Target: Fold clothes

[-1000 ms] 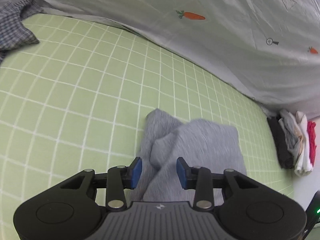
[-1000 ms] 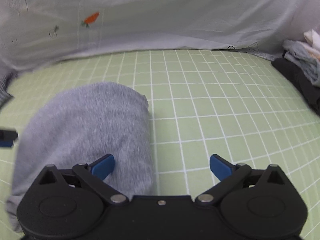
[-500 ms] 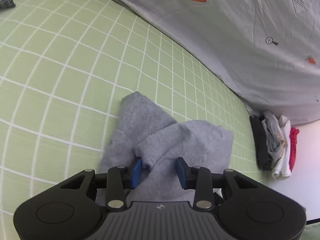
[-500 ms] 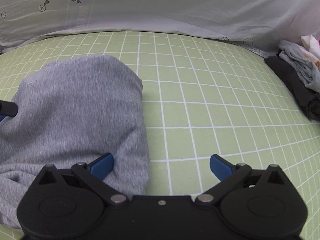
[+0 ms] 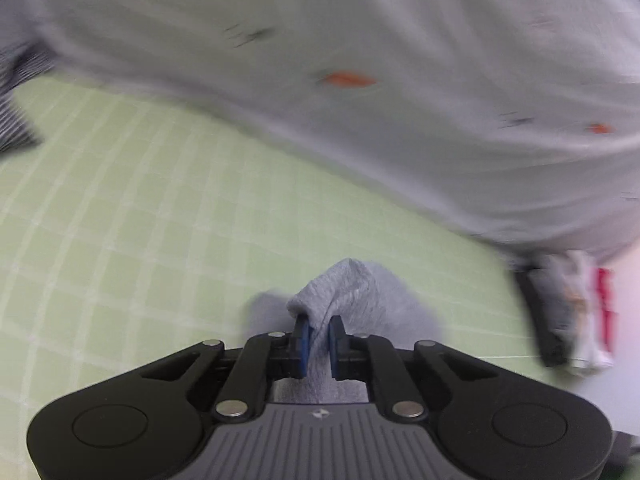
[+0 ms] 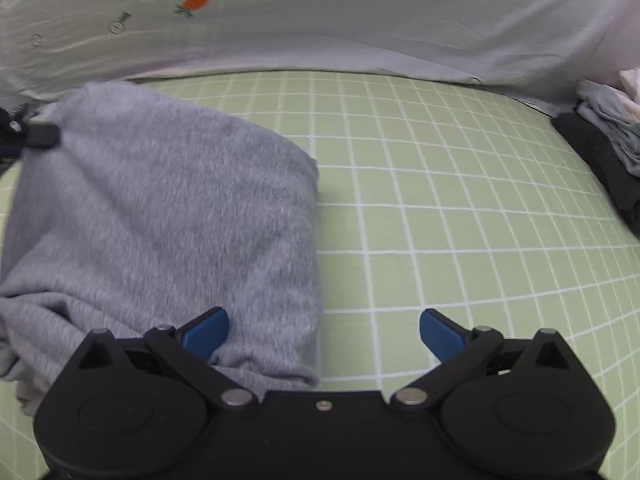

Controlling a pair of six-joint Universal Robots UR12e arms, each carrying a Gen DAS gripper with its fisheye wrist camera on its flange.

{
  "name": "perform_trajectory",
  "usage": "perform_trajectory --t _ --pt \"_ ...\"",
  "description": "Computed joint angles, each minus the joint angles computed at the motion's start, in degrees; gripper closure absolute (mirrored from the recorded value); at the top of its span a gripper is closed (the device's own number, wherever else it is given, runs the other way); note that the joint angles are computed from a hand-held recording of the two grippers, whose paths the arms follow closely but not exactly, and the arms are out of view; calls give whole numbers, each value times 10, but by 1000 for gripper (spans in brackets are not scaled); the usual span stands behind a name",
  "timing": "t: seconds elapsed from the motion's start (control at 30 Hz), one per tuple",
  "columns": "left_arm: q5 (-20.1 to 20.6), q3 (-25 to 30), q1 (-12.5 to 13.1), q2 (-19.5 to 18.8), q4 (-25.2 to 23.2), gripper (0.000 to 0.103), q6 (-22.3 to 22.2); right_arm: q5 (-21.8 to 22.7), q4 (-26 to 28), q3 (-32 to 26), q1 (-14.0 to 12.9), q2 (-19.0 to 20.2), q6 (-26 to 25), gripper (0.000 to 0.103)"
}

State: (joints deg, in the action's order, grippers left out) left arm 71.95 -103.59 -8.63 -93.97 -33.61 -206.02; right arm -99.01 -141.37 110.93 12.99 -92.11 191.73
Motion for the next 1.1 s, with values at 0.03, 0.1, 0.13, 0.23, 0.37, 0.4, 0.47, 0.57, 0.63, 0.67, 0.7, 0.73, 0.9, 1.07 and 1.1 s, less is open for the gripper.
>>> perform_trajectory --t 0.03,0.1,0.13,0.23,0.37,0.4,0.47,0.57,0.63,0.67,0.7,0.73,0.9,1.07,1.1 --pt "6 1 1 -1 -23 88 -5 11 -4 0 -3 -1 4 0" --pt "-15 -15 12 8 -27 76 -12 33 -14 1 -10 -2 10 0" --pt "-38 -22 19 12 -31 56 -9 44 -19 1 -14 -2 13 0" --pt "-61 -32 20 20 -39 31 30 77 -34 3 -25 -3 22 0" --pt "-30 -20 7 19 -107 31 94 147 -23 -2 -47 9 48 0" --pt "-29 -19 6 19 -119 31 101 155 -17 -5 -48 13 49 0" --pt "-41 -20 7 16 -128 31 98 170 -3 -9 -52 21 48 1" --pt "-75 -28 11 15 -122 32 89 199 8 -11 -57 29 56 9" --pt "-94 -35 10 14 -106 42 79 211 6 -9 -59 30 67 18" --pt "-93 -37 8 14 -103 48 70 222 1 -6 -61 30 71 23" --pt "-91 -39 6 15 -100 64 62 235 -4 -3 -64 29 80 34" --pt "-90 -40 4 14 -99 74 49 247 -10 1 -67 28 92 41" --pt "-92 -38 -10 16 -76 85 41 269 -58 25 -76 10 119 74" --pt "-104 -24 -35 22 -44 86 69 258 -92 50 -79 -26 99 80" --pt "-109 -20 -42 21 -38 86 69 256 -96 55 -81 -36 95 80"
